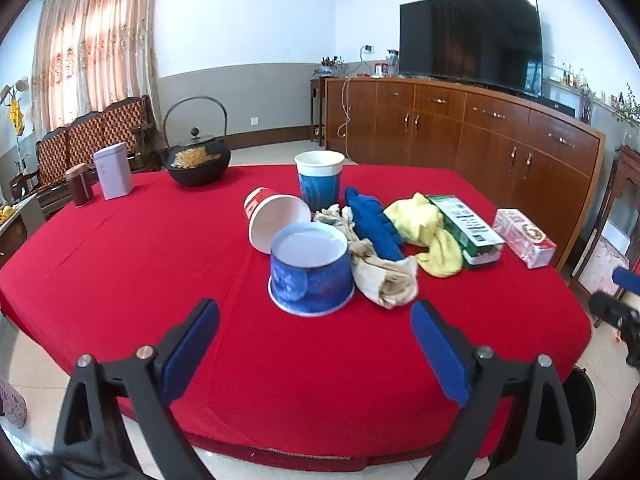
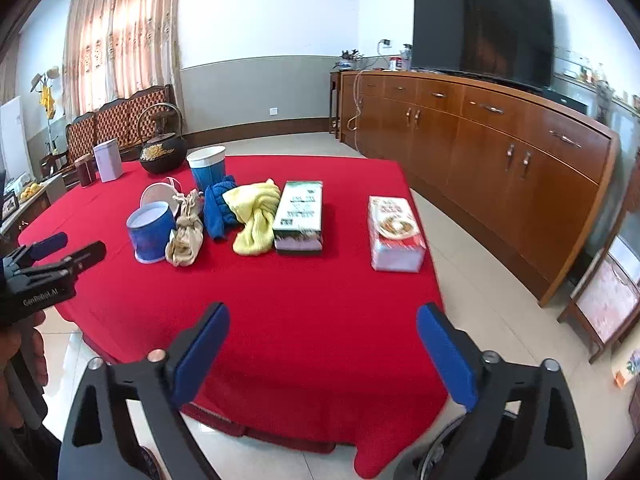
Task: Collect trash
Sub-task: 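Grasp the blue paper bucket with the left gripper while the right grasps the milk carton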
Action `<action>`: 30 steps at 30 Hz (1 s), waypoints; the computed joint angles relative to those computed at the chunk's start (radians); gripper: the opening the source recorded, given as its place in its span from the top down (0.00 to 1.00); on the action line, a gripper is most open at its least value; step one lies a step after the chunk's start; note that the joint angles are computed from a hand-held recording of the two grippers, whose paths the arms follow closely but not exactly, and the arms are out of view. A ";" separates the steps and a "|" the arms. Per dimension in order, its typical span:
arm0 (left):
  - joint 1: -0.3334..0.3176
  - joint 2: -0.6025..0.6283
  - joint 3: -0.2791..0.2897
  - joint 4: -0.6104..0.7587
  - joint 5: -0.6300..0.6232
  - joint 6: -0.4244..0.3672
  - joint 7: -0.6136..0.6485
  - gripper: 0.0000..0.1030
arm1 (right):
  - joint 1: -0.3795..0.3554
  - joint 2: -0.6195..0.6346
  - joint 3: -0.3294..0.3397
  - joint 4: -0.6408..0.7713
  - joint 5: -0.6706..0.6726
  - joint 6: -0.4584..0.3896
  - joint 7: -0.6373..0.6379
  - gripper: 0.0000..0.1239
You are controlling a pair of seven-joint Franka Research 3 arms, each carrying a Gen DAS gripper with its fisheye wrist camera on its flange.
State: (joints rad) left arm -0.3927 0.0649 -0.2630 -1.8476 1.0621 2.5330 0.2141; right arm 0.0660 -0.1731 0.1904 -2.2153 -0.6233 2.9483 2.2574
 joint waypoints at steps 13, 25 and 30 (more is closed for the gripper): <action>-0.002 0.154 0.060 0.129 -0.133 0.034 0.081 0.14 | 0.151 0.349 -0.118 0.373 0.127 -0.106 -0.145 0.36; -0.018 0.248 0.099 0.231 -0.270 0.067 0.183 0.20 | 0.243 0.534 -0.215 0.608 0.318 -0.210 -0.310 0.39; -0.025 0.229 0.116 0.209 -0.252 0.082 0.170 0.23 | 0.259 0.581 -0.233 0.676 0.415 -0.260 -0.381 0.49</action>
State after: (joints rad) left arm -0.4179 0.2944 -0.1465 -1.6383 0.8096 2.6146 0.3846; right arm 0.3248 0.4083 -0.0426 -1.5392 -0.2080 2.6885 1.8767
